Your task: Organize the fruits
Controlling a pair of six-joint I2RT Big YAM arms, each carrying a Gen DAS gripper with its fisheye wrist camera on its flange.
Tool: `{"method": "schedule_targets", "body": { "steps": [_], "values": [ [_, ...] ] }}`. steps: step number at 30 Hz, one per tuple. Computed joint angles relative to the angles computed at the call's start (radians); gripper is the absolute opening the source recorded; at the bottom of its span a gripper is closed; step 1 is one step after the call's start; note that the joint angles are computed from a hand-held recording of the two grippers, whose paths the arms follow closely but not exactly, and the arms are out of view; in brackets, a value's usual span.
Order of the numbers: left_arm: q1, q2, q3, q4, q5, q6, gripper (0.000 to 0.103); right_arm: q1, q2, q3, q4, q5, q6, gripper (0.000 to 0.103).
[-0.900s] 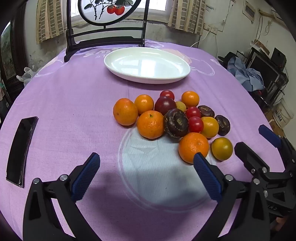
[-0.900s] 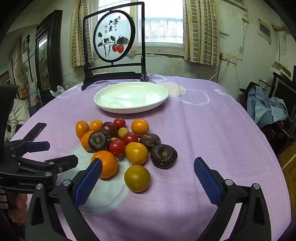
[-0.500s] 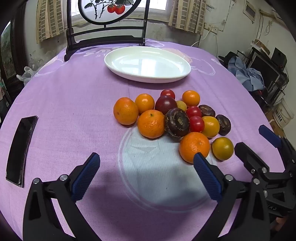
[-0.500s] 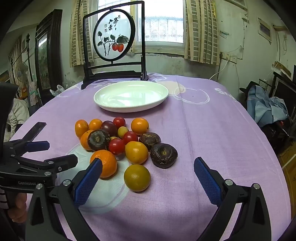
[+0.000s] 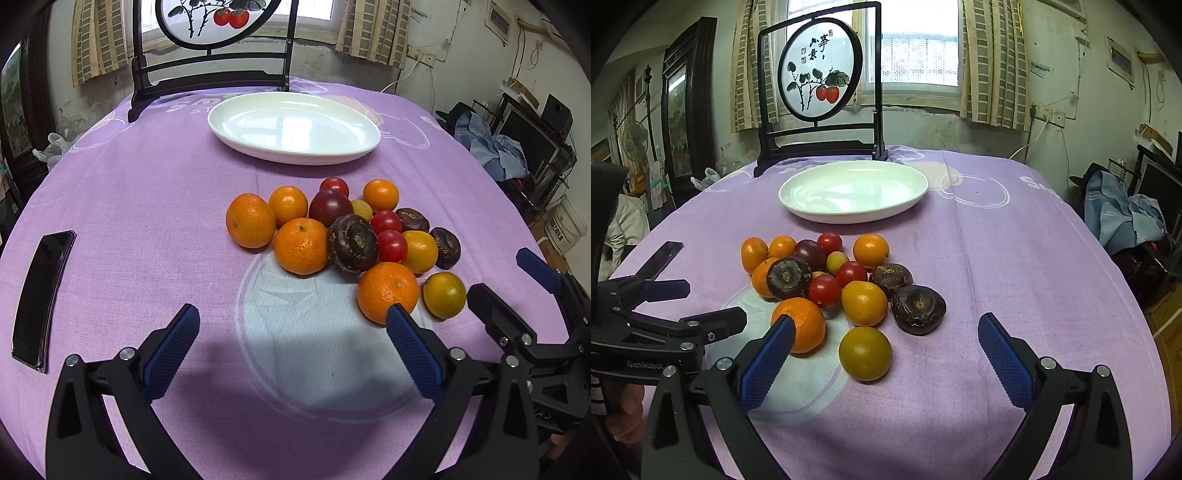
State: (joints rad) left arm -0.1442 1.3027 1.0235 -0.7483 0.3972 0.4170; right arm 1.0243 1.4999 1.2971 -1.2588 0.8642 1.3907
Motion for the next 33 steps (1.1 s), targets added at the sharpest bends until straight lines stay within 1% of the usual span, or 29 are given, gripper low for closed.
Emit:
{"method": "schedule_targets", "body": {
  "steps": [14, 15, 16, 17, 18, 20, 23, 26, 27, 28, 29, 30, 32, 33],
  "values": [
    [-0.001, 0.002, -0.002, 0.009, -0.009, 0.004, 0.099, 0.000, 0.001, 0.001, -0.009, -0.002, 0.004, 0.100],
    [-0.003, -0.001, -0.007, 0.026, -0.024, 0.002, 0.099, -0.001, -0.001, -0.002, -0.007, -0.005, 0.005, 0.100],
    [-0.004, -0.009, -0.019, 0.066, -0.052, -0.009, 0.099, -0.003, -0.003, -0.004, -0.001, -0.013, 0.001, 0.100],
    [-0.005, -0.020, -0.034, 0.121, -0.095, -0.017, 0.099, -0.007, -0.007, -0.008, 0.010, -0.023, -0.007, 0.100],
    [-0.004, -0.026, -0.042, 0.156, -0.115, -0.029, 0.099, -0.009, -0.011, -0.025, 0.033, -0.037, -0.012, 0.100],
    [0.005, -0.024, -0.042, 0.186, -0.129, -0.051, 0.099, -0.013, -0.019, -0.041, 0.054, -0.055, -0.017, 0.100],
    [0.014, -0.023, -0.032, 0.188, -0.149, -0.052, 0.099, -0.027, -0.012, -0.042, 0.073, -0.087, -0.035, 0.100],
    [0.026, 0.009, 0.003, 0.127, -0.122, -0.081, 0.099, -0.048, -0.036, -0.079, 0.126, -0.150, -0.044, 0.100],
    [0.030, 0.017, 0.013, 0.107, -0.120, -0.084, 0.099, -0.055, -0.040, -0.086, 0.131, -0.169, -0.036, 0.100],
    [0.026, 0.023, 0.022, 0.083, -0.135, -0.083, 0.099, -0.061, -0.041, -0.089, 0.125, -0.188, -0.021, 0.095],
    [0.029, 0.026, 0.024, 0.082, -0.136, -0.090, 0.099, -0.072, -0.041, -0.092, 0.117, -0.227, -0.009, 0.091],
    [0.035, 0.033, 0.026, 0.102, -0.113, -0.109, 0.099, -0.079, -0.037, -0.093, 0.121, -0.249, -0.013, 0.086],
    [0.038, 0.048, 0.034, 0.110, -0.111, -0.126, 0.099, -0.083, -0.028, -0.087, 0.128, -0.278, -0.027, 0.085],
    [0.040, 0.054, 0.039, 0.108, -0.104, -0.130, 0.099, -0.080, -0.009, -0.068, 0.104, -0.282, -0.034, 0.085]
  ]
}}
